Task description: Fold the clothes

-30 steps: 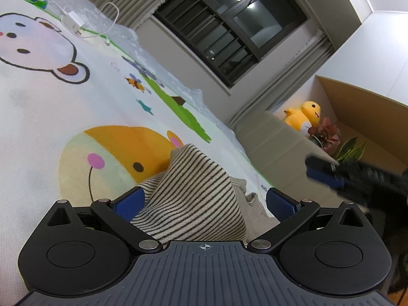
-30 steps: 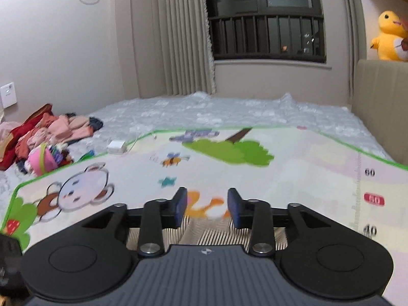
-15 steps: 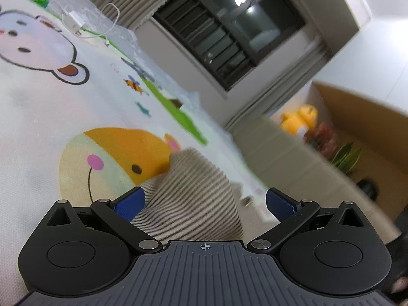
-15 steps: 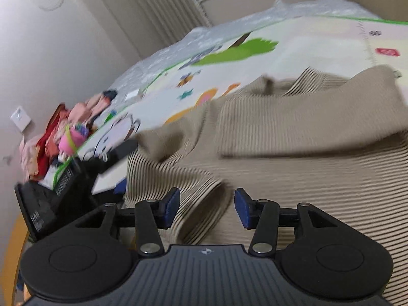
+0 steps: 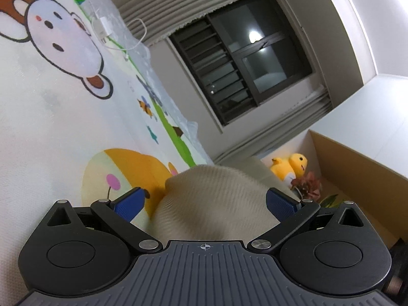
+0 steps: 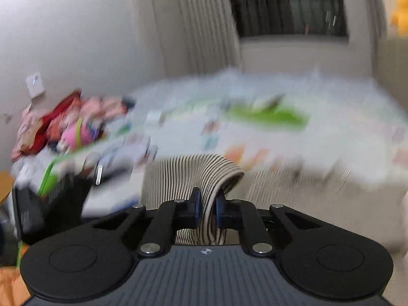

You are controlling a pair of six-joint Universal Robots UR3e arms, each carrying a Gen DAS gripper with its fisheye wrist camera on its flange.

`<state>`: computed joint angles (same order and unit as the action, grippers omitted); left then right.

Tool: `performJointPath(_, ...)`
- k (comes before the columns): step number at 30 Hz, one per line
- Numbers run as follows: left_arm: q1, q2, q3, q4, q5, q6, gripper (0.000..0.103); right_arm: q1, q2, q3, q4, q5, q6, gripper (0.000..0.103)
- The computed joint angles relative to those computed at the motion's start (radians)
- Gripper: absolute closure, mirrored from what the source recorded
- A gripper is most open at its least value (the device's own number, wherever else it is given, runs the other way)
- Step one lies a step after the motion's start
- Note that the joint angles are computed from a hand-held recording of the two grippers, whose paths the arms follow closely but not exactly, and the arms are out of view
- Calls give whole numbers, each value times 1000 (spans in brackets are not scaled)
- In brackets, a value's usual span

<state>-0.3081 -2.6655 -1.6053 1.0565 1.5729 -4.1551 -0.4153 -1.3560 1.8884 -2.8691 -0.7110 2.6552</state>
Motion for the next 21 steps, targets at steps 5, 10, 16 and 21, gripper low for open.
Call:
performJointPath(5,-3,7,8,-39,3,21,0,-74,82,-210,-121,-56,72,95)
performJointPath(10,-4,8,13,-54,4,28,0,-129,168,-313,-112,-178,71,99)
performJointPath(16,-7,8,18,-70,8,40,0,-160,265,-307,-154,-263,40,99)
performJointPath(21,-20,13,34,-117,28,67,0,-155,340,-279,-177,-333,8,99)
